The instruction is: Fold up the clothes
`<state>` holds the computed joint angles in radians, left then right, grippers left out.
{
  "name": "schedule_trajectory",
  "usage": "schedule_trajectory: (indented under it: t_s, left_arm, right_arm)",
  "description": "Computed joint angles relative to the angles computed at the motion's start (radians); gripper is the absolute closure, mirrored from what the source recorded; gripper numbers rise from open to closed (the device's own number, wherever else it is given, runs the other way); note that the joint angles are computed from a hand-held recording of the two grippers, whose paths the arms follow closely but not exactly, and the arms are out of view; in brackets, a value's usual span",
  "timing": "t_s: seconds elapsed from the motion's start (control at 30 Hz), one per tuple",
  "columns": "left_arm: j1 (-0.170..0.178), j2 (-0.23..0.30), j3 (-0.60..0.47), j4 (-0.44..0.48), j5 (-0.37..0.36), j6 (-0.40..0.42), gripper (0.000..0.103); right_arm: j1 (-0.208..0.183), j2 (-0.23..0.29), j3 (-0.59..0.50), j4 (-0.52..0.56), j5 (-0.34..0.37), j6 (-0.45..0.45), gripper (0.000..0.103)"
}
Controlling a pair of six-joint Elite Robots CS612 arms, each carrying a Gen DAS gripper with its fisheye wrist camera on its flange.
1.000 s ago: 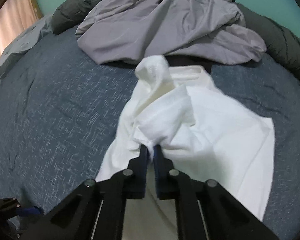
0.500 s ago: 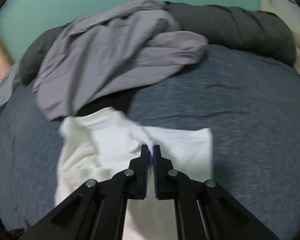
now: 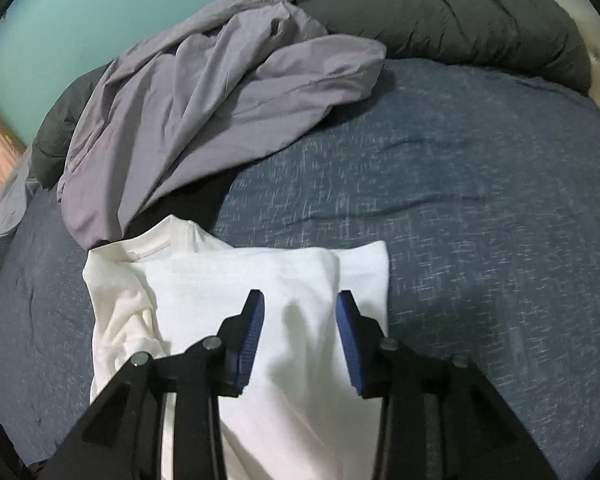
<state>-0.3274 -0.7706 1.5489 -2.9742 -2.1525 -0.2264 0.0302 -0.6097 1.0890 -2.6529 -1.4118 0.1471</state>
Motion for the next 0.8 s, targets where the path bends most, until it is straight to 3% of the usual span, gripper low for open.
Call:
schedule_trajectory:
  t_s: [0.27, 0.3, 0.33, 0.4, 0.6, 0.8]
  left_arm:
    - [0.000, 0.006, -0.008, 0.014, 0.009, 0.001, 0.055]
    - [0.000, 0.005, -0.008, 0.017, 0.015, 0.002, 0.055]
    - [-0.002, 0.003, -0.008, 0.020, 0.026, 0.006, 0.055]
    - [-0.005, -0.003, -0.005, 0.020, 0.050, 0.012, 0.055]
    - [-0.016, -0.020, 0.005, 0.015, 0.149, 0.041, 0.049]
    - [-0.008, -0.019, 0.003, 0.021, 0.146, 0.040, 0.048]
  right_arm:
    - [0.000, 0.036, -0.061, 0.073, 0.012, -0.041, 0.066]
    - [0.000, 0.040, -0.069, 0.085, 0.012, -0.045, 0.074]
    - [0.001, 0.043, -0.075, 0.096, 0.007, -0.050, 0.093]
    - [0.001, 0.044, -0.073, 0.088, 0.007, -0.057, 0.100]
    - [0.001, 0.034, -0.051, 0.010, -0.040, -0.068, 0.102]
    - [0.000, 0.046, -0.074, 0.030, -0.091, -0.062, 0.102]
